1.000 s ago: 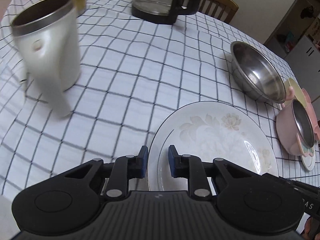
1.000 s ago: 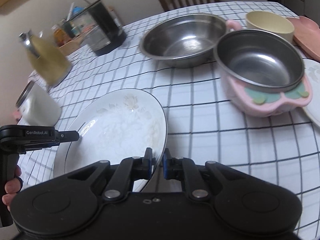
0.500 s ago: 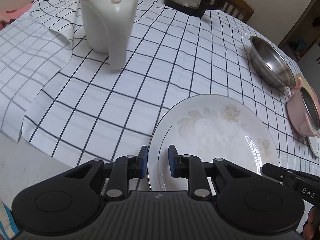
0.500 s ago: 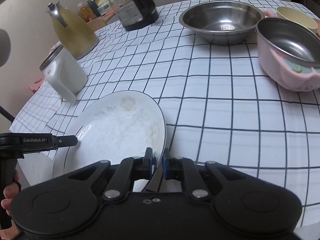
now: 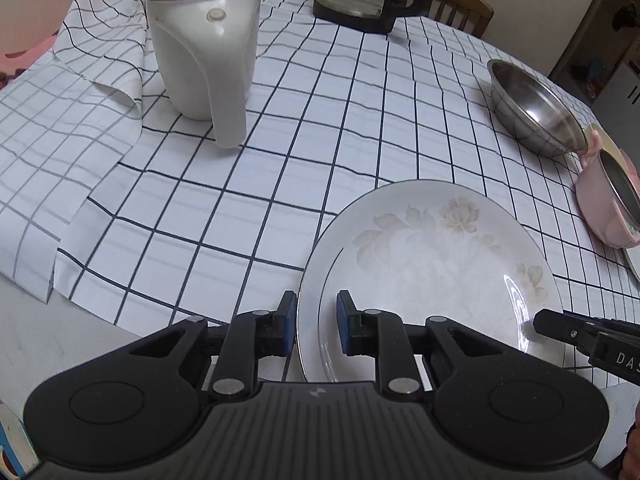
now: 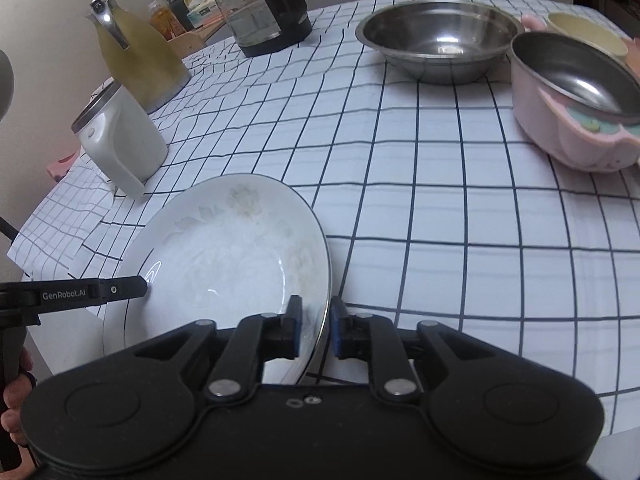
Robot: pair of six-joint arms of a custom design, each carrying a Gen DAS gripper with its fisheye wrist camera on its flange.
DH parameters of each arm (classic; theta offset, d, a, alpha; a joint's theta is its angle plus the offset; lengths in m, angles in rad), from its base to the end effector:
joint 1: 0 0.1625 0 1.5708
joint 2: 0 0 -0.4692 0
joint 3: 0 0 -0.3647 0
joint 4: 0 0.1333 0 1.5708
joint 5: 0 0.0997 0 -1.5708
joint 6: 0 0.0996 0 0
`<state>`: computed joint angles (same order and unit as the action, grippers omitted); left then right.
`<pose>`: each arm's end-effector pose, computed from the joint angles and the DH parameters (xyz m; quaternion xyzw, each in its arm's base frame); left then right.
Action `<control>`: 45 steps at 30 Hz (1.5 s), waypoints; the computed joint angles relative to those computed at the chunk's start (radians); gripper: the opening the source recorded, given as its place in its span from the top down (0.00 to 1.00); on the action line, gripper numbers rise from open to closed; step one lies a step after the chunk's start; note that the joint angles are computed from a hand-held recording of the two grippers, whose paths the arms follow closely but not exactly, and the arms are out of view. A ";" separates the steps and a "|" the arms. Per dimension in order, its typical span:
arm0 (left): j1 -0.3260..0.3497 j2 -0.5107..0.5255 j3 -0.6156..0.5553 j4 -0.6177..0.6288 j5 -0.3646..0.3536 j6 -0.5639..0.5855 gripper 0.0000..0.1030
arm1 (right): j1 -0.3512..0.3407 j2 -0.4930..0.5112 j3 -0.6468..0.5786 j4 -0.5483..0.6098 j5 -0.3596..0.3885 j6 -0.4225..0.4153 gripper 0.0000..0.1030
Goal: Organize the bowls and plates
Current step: 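Lift the large white plate with both tools and carry it toward the white mug, then lower the large white plate and open both tools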
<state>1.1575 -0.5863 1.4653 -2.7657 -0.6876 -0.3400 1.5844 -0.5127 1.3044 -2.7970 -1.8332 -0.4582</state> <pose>-0.1038 -0.7602 0.1121 -0.0345 0.8947 -0.2875 0.3402 0.1183 -0.7945 0.0879 0.1988 -0.9479 0.1803 0.1717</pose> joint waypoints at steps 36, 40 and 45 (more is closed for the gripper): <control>-0.171 -0.034 0.147 -0.402 -0.096 0.355 0.25 | 0.054 -0.194 0.339 -0.481 0.010 -0.075 0.27; -0.186 -0.034 0.154 -0.413 -0.116 0.375 0.24 | 0.055 -0.222 0.381 -0.530 0.003 -0.069 0.21; -0.198 -0.028 0.153 -0.421 -0.157 0.390 0.24 | 0.057 -0.256 0.420 -0.572 -0.005 -0.063 0.14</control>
<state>0.9595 -0.6139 1.6182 -3.1865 -0.8444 0.0505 1.6418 -0.7684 1.7244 -3.3691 -1.8387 -0.5217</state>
